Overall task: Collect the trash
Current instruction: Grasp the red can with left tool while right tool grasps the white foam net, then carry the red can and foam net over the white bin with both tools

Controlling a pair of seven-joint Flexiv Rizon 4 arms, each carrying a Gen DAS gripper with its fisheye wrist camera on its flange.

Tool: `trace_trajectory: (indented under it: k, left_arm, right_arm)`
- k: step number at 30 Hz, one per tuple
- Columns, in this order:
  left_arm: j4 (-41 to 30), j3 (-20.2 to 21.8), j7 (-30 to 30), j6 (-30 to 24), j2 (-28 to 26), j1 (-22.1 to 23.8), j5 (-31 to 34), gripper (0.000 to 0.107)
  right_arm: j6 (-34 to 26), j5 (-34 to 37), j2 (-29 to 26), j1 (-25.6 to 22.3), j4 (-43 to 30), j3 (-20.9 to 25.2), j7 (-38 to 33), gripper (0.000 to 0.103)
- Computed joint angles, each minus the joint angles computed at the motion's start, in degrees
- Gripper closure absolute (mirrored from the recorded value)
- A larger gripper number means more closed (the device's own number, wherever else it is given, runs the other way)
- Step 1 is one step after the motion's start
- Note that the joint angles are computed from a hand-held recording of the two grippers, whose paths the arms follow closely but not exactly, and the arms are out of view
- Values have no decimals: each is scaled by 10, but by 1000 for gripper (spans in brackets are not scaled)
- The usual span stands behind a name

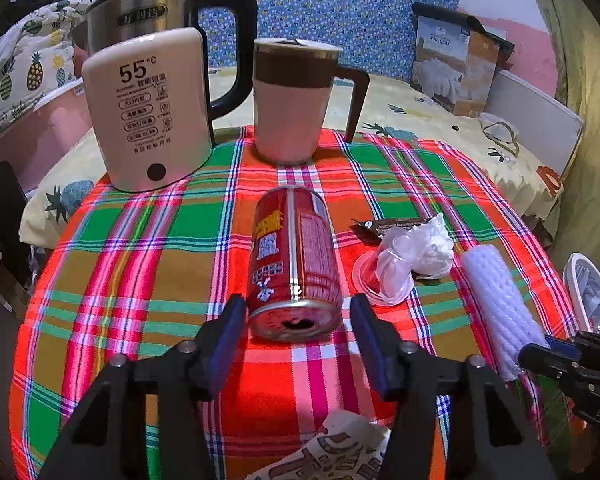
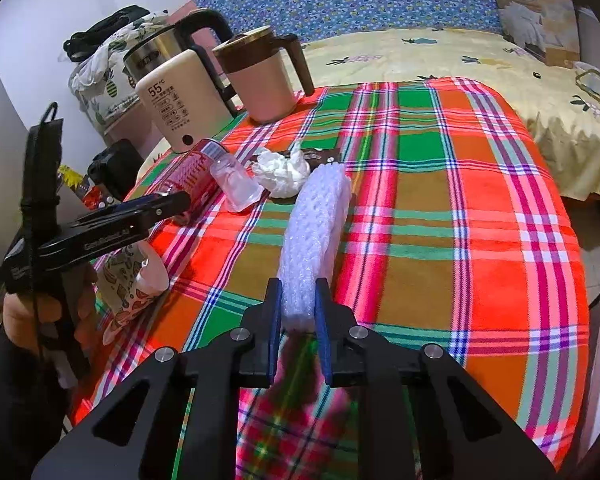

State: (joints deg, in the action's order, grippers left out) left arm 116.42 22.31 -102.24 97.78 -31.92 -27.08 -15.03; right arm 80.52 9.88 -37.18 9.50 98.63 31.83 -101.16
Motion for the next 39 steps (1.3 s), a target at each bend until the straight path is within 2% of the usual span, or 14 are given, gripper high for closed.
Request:
trace_trajectory:
  k: [3,6,9,13,15,17,24,31,39]
  left_arm:
    - [-4,16,-7,1,-4,-14,-3,52]
    - [-3,3,-14,11,-1,-3,-11,41]
    - [-11,-3,-14,9,-6,4,-22,40]
    - [-36,15,-22,-18,-24,-6,-23,41]
    - [-43,25,-29,-26,-28,-13,-14,50]
    - [-42,27,-36,-24,-26,-14,-2,52]
    - [-20,97,-67,2,-16,-84,0,53]
    - [8,153,-62,24,-8,-166,-45,53]
    - [25,167,-25,44,-2,-226,-107,54]
  right_arm:
    - [0,3,2,-4,3,2,-2,85]
    - [3,4,7,-4,7,0,-3,85]
    - [1,4,5,-5,4,1,-5,85]
    - [1,4,2,-4,0,-3,-3,85]
    - [3,5,2,-6,1,-2,-4,85]
    - [5,6,3,-9,3,0,-6,86]
    - [13,16,14,-29,17,19,-23,87]
    - [26,35,33,-57,40,40,-39,87]
    - [38,54,52,-84,63,55,-53,87]
